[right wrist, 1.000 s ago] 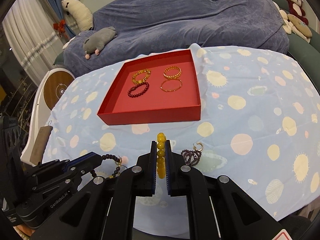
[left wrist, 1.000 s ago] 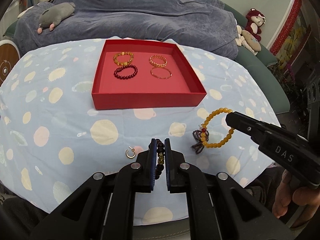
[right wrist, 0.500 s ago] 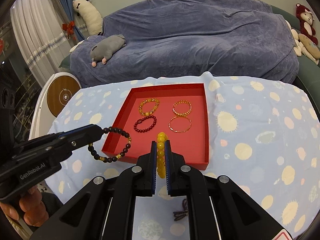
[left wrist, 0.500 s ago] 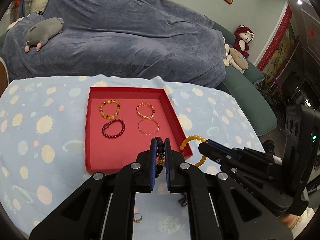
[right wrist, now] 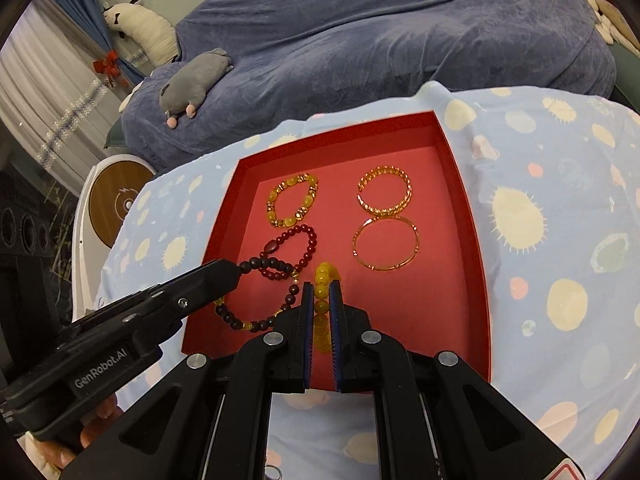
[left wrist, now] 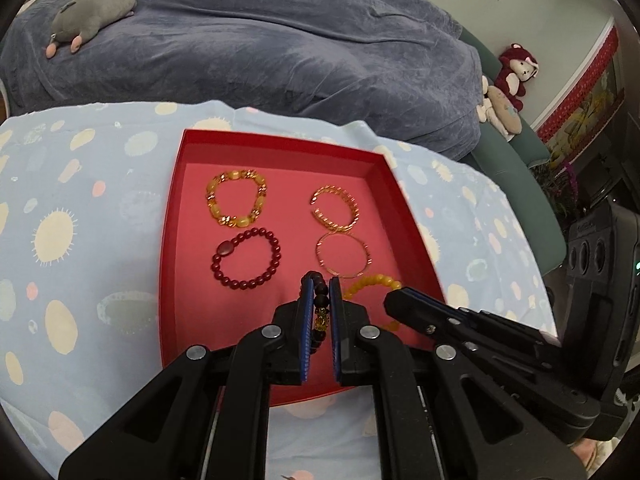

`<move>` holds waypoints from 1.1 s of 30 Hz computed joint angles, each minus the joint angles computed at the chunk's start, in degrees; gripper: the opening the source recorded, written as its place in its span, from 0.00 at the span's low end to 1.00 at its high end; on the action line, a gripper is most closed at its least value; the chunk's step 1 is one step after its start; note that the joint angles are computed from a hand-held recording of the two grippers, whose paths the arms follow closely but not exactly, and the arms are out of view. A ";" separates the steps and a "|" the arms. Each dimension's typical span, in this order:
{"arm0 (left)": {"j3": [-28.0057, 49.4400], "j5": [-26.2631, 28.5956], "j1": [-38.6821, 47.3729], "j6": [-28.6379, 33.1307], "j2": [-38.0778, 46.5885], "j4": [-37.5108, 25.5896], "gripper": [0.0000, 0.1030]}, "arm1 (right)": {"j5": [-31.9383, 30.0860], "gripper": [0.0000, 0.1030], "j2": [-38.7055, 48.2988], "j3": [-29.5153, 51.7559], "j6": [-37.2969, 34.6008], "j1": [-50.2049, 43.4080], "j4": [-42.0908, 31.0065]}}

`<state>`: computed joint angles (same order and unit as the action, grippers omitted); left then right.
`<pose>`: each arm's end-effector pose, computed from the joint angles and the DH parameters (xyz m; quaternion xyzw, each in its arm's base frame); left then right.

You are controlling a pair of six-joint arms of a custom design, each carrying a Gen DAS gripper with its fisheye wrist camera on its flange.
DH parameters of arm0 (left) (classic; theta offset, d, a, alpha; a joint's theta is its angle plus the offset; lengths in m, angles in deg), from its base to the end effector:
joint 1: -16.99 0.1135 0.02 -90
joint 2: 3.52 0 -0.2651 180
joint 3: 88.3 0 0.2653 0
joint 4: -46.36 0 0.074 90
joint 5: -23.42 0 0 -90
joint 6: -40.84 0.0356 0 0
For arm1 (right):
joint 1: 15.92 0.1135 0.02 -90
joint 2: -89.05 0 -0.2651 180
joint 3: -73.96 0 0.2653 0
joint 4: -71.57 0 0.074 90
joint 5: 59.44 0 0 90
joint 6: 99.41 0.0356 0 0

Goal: Organize jewelry
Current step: 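Lower both bracelets into the red box and open both tools to release, then grasp the dark garnet strand with the right tool while the left tool reaches a gold ring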

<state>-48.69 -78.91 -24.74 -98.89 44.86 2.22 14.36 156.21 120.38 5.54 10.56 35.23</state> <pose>0.1332 -0.1086 0.1845 -0.0998 0.9379 -0.1554 0.2936 0.1961 0.1088 0.1730 -0.1351 0.9406 0.2256 0.2146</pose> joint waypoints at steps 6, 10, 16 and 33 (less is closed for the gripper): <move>-2.84 -3.69 0.71 3.88 4.28 -0.47 0.08 | 3.11 0.07 5.11 -0.61 -2.57 -1.75 2.76; -3.74 -3.76 2.85 5.58 6.41 0.25 0.08 | 5.28 0.08 7.41 -0.34 -3.51 -1.99 4.24; -2.47 -10.41 -0.98 1.86 7.62 -2.90 0.25 | 10.38 0.33 3.97 -1.18 -3.08 -0.51 4.53; 3.87 -21.55 -26.11 -27.27 4.17 -23.92 0.46 | 8.92 0.50 -22.66 -7.96 -2.60 -3.37 -12.66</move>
<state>-44.83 -100.46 -50.85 -126.16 49.03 -21.71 23.28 133.55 112.42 2.94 7.19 22.57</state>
